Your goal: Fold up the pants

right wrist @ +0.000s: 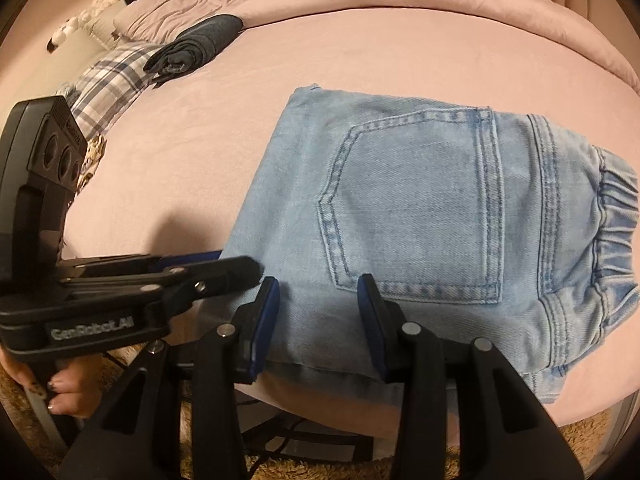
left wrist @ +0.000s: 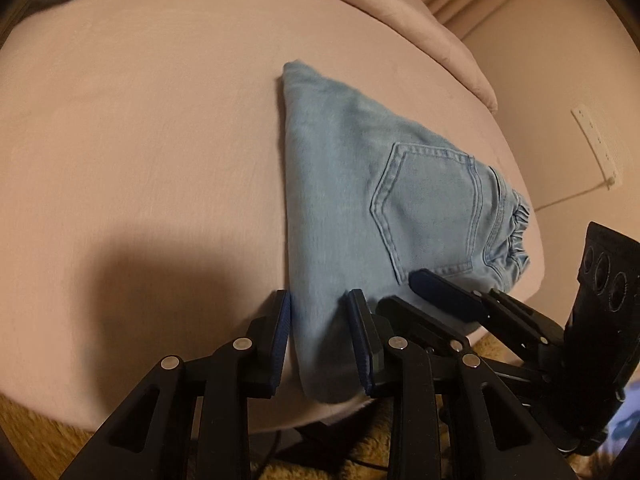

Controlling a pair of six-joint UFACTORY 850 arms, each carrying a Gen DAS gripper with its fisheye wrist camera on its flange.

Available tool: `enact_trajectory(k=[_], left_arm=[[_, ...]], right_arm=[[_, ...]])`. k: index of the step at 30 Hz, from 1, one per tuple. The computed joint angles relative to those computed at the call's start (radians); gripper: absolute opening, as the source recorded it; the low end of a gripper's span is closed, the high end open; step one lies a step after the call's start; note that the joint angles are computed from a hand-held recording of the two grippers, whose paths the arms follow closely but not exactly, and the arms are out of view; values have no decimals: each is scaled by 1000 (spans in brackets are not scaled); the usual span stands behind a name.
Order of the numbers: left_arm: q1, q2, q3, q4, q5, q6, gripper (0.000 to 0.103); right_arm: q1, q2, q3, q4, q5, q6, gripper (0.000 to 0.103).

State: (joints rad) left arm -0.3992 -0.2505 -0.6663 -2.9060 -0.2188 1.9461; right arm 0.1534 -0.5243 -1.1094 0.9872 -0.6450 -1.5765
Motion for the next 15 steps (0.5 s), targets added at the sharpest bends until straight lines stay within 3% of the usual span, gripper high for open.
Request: enact_trajectory(k=[5,11,15], left_arm=[[-7,18,28,19,-32,-64,32],[-45,26,28,-179,12,152,33],[-47,19,16,-202,24,168,33]], right_arm=[[2,19,26,19,21,-38,41],[-20,-1,-11,-27,-50,49,41],[-31,3,-11,-33,-60,59,41]])
